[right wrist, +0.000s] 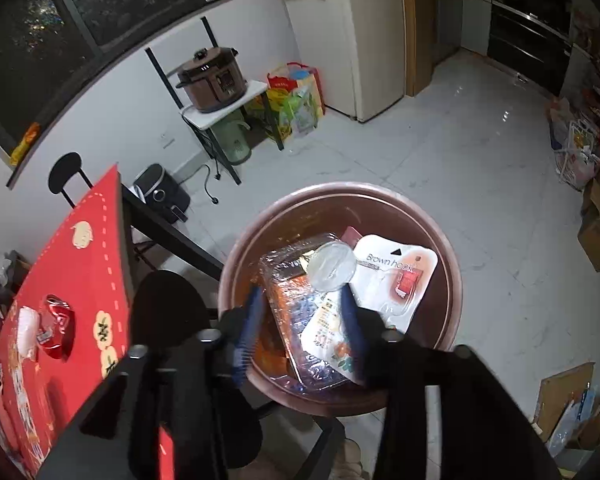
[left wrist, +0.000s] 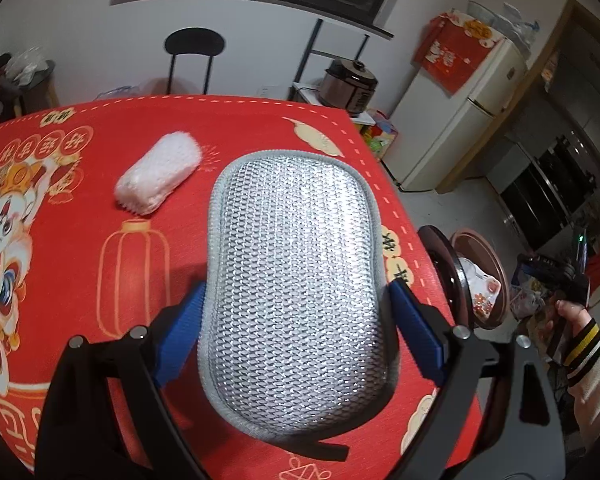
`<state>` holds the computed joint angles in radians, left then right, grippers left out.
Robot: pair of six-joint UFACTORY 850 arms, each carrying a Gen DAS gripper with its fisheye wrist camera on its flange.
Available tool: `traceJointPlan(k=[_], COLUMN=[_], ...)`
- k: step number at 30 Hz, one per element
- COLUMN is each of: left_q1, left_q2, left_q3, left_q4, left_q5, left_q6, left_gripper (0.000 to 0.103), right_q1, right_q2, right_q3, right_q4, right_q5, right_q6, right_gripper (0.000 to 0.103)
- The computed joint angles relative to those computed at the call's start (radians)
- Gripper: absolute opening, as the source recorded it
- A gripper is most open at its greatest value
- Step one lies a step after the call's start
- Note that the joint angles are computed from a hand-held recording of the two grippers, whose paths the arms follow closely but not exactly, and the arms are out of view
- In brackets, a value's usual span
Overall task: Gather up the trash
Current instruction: 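Carry the clear lid to the brown bin and open the right tool while the left tool carries the sponge, then lower the grey sponge over the bin and open the left tool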
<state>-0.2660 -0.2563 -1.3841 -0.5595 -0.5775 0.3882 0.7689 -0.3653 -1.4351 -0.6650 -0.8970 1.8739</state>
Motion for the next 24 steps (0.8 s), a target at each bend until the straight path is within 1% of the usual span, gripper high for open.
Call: traceJointPlan(k=[2,3,5,8,10,12,17,22,24], left_q1=[-0.016,-0.027,-0.056,-0.101,-0.133,-0.162,-0.253,-0.335,-0.368], left_q2=[-0.008,-0.017,-0.037,-0.072,-0.102,-0.125,-0.218,-0.341,-0.409], left_q3=[-0.014,-0.026,-0.056,-0.104,-0.145,-0.173,-0.288,-0.440,-0.528], left_q4=[-0.005,-0.007,-0.013,-0.025,-0.036,-0.042,-0.054,-0.048,-0.050], left_q5=[-0.004,-0.008,-0.019,-0.034,-0.050,-0.059,-0.103,-0.166,-0.201], left_q6=[0.013,0.019,0.040,0.069,0.092,0.109,0.144,0.123,0.104], left_gripper=[0.088,0.088,0.088,0.088,0.089,0.089,0.089,0.089,0.089], right_q1=[0.015,0.023,0.038,0.062,0.075,0.094,0.132,0.171,0.184], right_q2=[0.008,0.011,0.021,0.043,0.056,0.079,0.149,0.229,0.251], right_q3=[-0.003,-0.005,-0.006,0.003,0.009,0.025,0.092,0.183,0.210], right_q4=[-0.020,-0.027,-0.040,-0.057,-0.062,-0.064,-0.064,-0.048,-0.040], right_q5=[-0.013,-0.024,-0.041,-0.066,-0.081,-0.109,-0.156,-0.186,-0.193], right_q6=[0.006,0.007,0.015,0.027,0.030,0.039,0.082,0.150,0.173], right_gripper=[0.064,0.067,0.080,0.091,0.095,0.097,0.098,0.098,0.098])
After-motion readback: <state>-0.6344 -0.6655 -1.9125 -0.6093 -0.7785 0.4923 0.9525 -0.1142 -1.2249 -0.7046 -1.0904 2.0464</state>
